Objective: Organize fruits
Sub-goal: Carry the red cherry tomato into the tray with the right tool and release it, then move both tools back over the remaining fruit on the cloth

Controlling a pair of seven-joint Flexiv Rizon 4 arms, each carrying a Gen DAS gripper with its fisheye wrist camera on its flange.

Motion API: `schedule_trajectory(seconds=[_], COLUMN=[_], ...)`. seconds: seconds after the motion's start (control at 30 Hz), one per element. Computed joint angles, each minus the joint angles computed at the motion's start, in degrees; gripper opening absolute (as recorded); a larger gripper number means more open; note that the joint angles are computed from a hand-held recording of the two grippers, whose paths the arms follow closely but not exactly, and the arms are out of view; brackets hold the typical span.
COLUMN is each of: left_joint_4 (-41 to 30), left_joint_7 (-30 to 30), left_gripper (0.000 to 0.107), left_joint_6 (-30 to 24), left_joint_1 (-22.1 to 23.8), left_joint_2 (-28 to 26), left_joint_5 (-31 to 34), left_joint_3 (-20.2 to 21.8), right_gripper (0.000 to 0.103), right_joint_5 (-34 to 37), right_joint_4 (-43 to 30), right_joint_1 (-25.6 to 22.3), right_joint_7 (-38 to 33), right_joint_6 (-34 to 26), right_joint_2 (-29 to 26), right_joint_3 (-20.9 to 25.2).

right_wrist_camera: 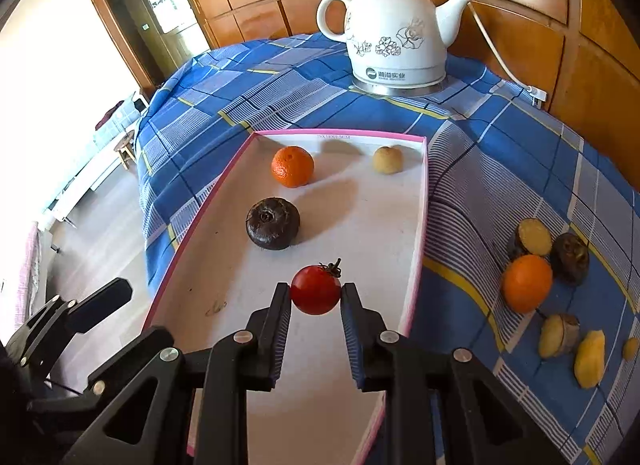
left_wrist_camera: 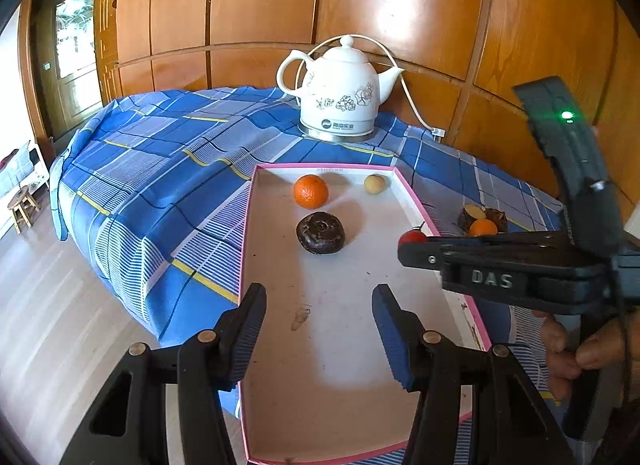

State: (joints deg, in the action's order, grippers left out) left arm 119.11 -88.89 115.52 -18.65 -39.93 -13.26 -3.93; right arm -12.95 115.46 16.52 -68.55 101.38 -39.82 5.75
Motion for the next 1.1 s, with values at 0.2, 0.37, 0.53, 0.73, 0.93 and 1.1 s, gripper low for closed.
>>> schedule_trajectory(seconds=[0.2, 0.37, 0.53, 0.73, 0.93, 1.1], left_joint_4=[0.3, 0.4, 0.5, 0.4, 0.4, 0.3], left_joint_7=[-0.1, -0.1, 0.2, 1.4, 2.9, 4.4], left_gripper=[0.056, 0.056, 0.056, 0.058, 0.058, 0.058], left_joint_6=[0.4, 0.6, 0.9, 1.3, 1.7, 2.0], left_joint_1=[0.2, -0.1, -0.8, -2.2, -3.4, -4.7], left_joint_2=[0.2, 0.3, 0.4, 0.6, 0.7, 0.7], left_joint_5=[0.3, 0.2, 0.0, -0.9, -1.3, -2.1], left_joint_3=[-0.1, 0.0, 0.5, 1.2, 1.7, 2.1], right_gripper=[0.028, 0.028, 0.029, 0.031, 0.031, 0.031], right_joint_5=[0.9, 1.6, 3.1, 7.3, 12.8, 16.5], right_joint_4=[-0.6, 0.6, 3.0, 7.0, 11.1, 13.6], right_joint_1=[1.7, 2.3, 3.4, 9.6, 15.7, 17.5], right_joint_7=[0.8, 1.0, 1.1, -0.5, -4.6, -8.1], right_joint_6=[0.0, 1.2, 3.5, 6.9, 9.6, 10.7], right_joint_2=[-0.4, 0.0, 1.0, 2.8, 4.5, 5.8], right_joint_3=[-1.6, -2.3, -3.6, -9.5, -15.2, -17.3])
